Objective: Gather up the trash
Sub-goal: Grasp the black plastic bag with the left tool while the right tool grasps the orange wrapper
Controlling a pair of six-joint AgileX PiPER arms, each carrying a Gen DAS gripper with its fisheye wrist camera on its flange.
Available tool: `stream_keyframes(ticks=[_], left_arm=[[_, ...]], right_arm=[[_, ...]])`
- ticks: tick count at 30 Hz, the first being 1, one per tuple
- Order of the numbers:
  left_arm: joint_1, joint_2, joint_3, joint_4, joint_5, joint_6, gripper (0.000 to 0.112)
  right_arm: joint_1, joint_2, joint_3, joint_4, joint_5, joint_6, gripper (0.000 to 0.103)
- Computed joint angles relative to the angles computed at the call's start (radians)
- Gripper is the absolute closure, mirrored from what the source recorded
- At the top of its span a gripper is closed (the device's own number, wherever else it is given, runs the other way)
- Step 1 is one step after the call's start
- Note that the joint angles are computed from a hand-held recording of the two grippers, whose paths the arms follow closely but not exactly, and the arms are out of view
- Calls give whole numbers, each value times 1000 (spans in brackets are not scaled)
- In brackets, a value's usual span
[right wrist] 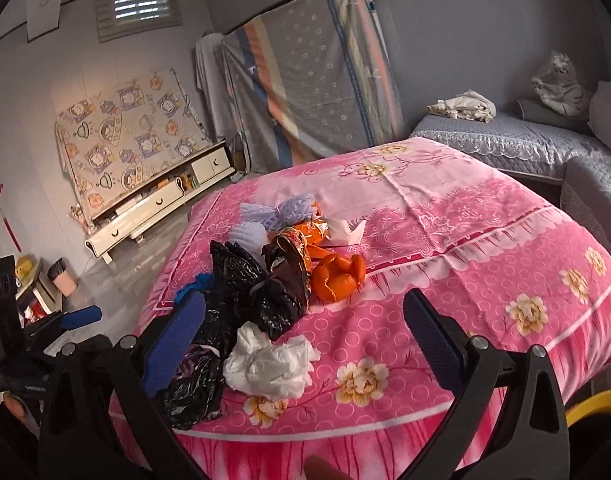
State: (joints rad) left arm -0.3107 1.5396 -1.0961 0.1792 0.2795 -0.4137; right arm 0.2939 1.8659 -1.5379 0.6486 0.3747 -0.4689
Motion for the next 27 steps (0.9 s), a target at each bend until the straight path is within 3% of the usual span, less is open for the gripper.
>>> stream_keyframes(ticks=[3,5,10,13,15,19,23,27], left_arm=[[-19,14,-1,-23,-10,15,17],[-43,21,-5,69,-2,-74,17],[-77,42,-30,116,39,-105,17],[-82,59,-47,96,50,-80,17],[-68,63,-47,2,40,7,17],[-64,72,-49,-34,26,38,17],[-74,78,-50,22,26,-12,17],[-64,92,-63,-57,35,62,17]], right_arm=[[-15,102,-160,11,95,8,8],[-11,161,-256,-34,132,51,8],[24,290,-463,-267,184,227,8],[40,365,-594,-330,266,260,9],[51,398,-653,-376,296,293,9],[39,489,-817,-345,402,300,9],[31,545,-914,-336,444,325,9],[32,593,-998,-365,482,358,9]])
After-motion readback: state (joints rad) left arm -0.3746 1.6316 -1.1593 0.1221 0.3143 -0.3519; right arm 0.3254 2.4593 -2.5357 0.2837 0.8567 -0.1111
